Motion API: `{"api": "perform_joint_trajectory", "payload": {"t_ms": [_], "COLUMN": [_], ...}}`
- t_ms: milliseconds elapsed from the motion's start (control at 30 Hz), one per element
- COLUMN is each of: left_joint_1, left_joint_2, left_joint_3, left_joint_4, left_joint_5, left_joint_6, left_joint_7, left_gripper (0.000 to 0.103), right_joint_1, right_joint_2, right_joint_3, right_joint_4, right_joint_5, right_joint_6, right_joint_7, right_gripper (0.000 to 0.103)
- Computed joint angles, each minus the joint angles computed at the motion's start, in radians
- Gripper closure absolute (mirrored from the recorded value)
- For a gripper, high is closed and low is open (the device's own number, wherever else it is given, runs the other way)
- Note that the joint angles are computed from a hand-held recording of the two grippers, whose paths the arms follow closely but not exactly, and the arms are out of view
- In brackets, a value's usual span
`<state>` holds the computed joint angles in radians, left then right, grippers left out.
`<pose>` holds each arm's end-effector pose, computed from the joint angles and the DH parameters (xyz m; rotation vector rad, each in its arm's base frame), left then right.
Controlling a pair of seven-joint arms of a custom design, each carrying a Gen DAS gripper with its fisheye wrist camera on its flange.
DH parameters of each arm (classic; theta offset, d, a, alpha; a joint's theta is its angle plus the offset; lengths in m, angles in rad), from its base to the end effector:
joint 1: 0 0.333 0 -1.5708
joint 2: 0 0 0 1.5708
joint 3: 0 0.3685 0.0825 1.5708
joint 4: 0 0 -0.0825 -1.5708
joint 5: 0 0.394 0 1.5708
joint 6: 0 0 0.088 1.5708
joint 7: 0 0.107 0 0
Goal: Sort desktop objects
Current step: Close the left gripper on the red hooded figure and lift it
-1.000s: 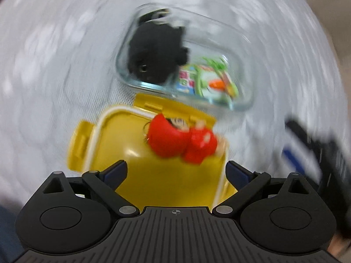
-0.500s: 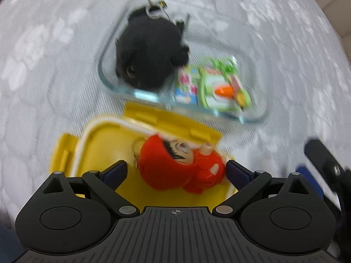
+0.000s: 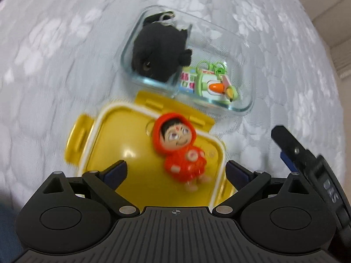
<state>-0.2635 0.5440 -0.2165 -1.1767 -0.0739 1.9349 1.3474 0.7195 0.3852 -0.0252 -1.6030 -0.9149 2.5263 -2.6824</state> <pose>0.7016 -0.3172 0.5499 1.9327 -2.3517 0.4299 0.5596 0.4802 0.5088 -0.9697 2.0967 -0.4074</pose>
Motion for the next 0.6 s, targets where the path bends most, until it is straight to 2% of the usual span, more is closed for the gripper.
{"api": "perform_joint_trajectory", "payload": {"t_ms": [100, 167, 267, 400, 467, 500, 533, 567, 600], "left_joint_1": [-0.032, -0.036, -0.047, -0.05, -0.042, -0.04, -0.038, -0.034, -0.028], "left_joint_2": [0.056, 0.086, 0.095, 0.092, 0.079, 0.07, 0.065, 0.064, 0.064], "left_joint_3": [0.008, 0.01, 0.024, 0.024, 0.018, 0.015, 0.012, 0.01, 0.006], "left_joint_4": [0.073, 0.103, 0.1, 0.086, 0.065, 0.054, 0.053, 0.057, 0.061], "left_joint_5": [0.048, 0.038, 0.061, 0.101, 0.099, 0.102, 0.101, 0.095, 0.082], "left_joint_6": [-0.079, -0.108, -0.091, -0.054, -0.035, -0.025, -0.029, -0.042, -0.054], "left_joint_7": [0.011, -0.017, -0.045, 0.002, 0.033, 0.055, 0.074, 0.086, 0.093], "left_gripper": [0.004, 0.004, 0.004, 0.005, 0.019, 0.039, 0.041, 0.049, 0.05], "right_joint_1": [-0.007, -0.008, -0.006, 0.004, 0.002, 0.0, 0.0, -0.001, -0.001], "right_joint_2": [0.007, 0.012, 0.019, 0.023, 0.029, 0.031, 0.032, 0.033, 0.033], "right_joint_3": [0.009, 0.011, 0.01, 0.003, 0.008, 0.009, 0.009, 0.008, 0.007], "right_joint_4": [0.009, 0.016, 0.025, 0.033, 0.043, 0.046, 0.045, 0.045, 0.045], "right_joint_5": [0.031, 0.049, 0.07, 0.067, 0.084, 0.093, 0.098, 0.104, 0.109], "right_joint_6": [-0.006, -0.012, -0.017, -0.03, -0.042, -0.041, -0.037, -0.034, -0.03], "right_joint_7": [-0.038, -0.059, -0.088, -0.111, -0.141, -0.152, -0.157, -0.162, -0.167], "right_gripper": [0.017, 0.017, 0.017, 0.017, 0.017, 0.017, 0.017, 0.017, 0.017]}}
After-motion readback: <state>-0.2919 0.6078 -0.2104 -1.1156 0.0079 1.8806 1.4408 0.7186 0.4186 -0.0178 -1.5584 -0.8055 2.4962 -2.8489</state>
